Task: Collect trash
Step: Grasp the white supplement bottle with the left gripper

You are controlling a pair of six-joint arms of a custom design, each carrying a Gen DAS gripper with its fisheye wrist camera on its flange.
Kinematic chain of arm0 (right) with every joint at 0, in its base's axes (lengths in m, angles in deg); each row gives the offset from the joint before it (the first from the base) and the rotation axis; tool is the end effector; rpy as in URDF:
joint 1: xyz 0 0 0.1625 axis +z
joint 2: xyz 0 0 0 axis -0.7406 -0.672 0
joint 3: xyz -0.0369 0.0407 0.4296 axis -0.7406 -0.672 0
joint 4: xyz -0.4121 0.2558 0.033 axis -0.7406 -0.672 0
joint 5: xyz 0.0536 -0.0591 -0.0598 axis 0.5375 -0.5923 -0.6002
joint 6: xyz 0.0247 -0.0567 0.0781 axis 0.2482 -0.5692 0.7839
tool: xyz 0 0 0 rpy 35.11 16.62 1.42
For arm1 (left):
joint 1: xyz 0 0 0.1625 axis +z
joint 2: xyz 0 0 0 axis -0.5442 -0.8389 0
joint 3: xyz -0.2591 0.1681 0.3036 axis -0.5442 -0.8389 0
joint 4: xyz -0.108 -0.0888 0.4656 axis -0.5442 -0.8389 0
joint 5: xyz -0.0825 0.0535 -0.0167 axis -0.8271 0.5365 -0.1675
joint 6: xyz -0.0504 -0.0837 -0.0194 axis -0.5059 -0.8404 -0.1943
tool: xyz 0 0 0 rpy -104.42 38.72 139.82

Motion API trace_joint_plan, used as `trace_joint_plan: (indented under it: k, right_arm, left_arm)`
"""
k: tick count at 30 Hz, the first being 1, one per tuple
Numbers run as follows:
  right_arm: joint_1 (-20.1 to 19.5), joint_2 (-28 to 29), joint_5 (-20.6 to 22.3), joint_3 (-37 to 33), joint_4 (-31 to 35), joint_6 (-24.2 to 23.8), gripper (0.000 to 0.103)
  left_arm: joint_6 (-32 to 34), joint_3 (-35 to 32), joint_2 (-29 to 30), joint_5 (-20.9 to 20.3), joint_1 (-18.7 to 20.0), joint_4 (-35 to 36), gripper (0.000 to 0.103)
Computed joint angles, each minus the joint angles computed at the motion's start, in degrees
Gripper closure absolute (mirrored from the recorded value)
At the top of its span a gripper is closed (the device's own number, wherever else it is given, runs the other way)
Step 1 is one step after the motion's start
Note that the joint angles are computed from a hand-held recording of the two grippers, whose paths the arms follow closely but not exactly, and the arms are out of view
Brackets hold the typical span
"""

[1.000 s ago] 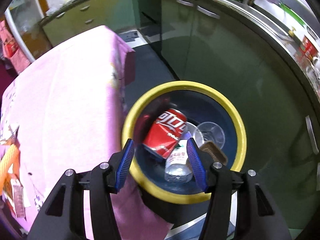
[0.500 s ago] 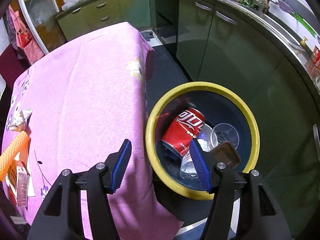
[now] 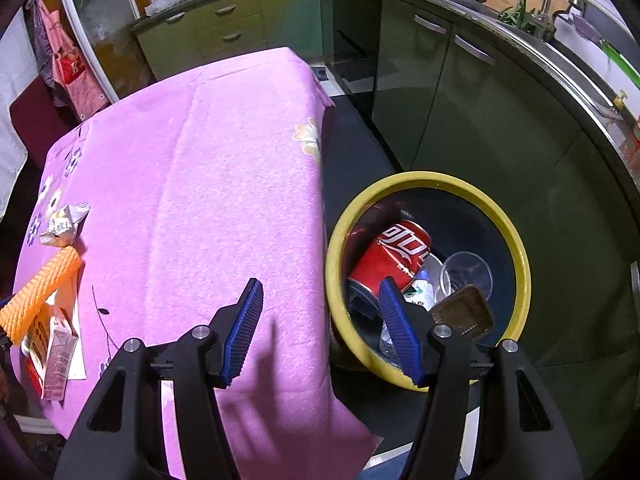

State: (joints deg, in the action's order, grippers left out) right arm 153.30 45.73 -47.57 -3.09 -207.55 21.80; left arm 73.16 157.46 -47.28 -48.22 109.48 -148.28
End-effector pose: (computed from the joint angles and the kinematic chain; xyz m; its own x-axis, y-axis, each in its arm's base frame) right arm 0.2950 -0.7835 0.0936 -0.6974 -0.3177 0.6425 -0.5253 0.8364 -0.1566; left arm 0.0532 -0.5656 0.3671 -0.8262 0.1589 -0.5406 0.4004 0.8406 -0.3647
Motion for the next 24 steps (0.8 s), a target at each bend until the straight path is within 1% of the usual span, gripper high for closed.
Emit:
trace_joint_plan:
  k: [1,3,6,8,13,16,24]
  right_arm:
    - [0.0,0.0,-0.1,0.0,0.2,0.1,0.043]
    - [0.0,0.0,0.1,-0.1,0.5,0.3,0.043]
    - [-0.1,0.1,0.5,-0.3,1.0,0.6,0.043]
    - [-0.1,0.1,0.6,-0.3,1.2,0.6,0.043]
    - [-0.3,0.4,0.7,-0.7,2.1,0.7,0.043]
    - [-0.4,0.7,0.7,-1.1,2.5,0.8,0.043]
    - [-0.3,1.2,0.6,-1.4,3.2,0.7,0.043]
  left_arm:
    - [-0.3,-0.3,0.2,-0.1,0.1,0.9,0.036]
    - [-1.1,-0.7,0.9,1.3,0.1,2.6,0.037]
    - [-2.5,-2.1,2.0,1.2,0.6,5.0,0.041]
    - [-2.8,-2.6,2.3,2.4,0.5,6.1,0.05]
    - [-3.7,-4.1,3.1,3.9,0.8,8.5,0.056]
    - [-4.2,-5.5,4.2,3.5,1.3,10.5,0.056]
    - [-3.1,-6.4,5.5,5.6,1.5,10.7,0.058]
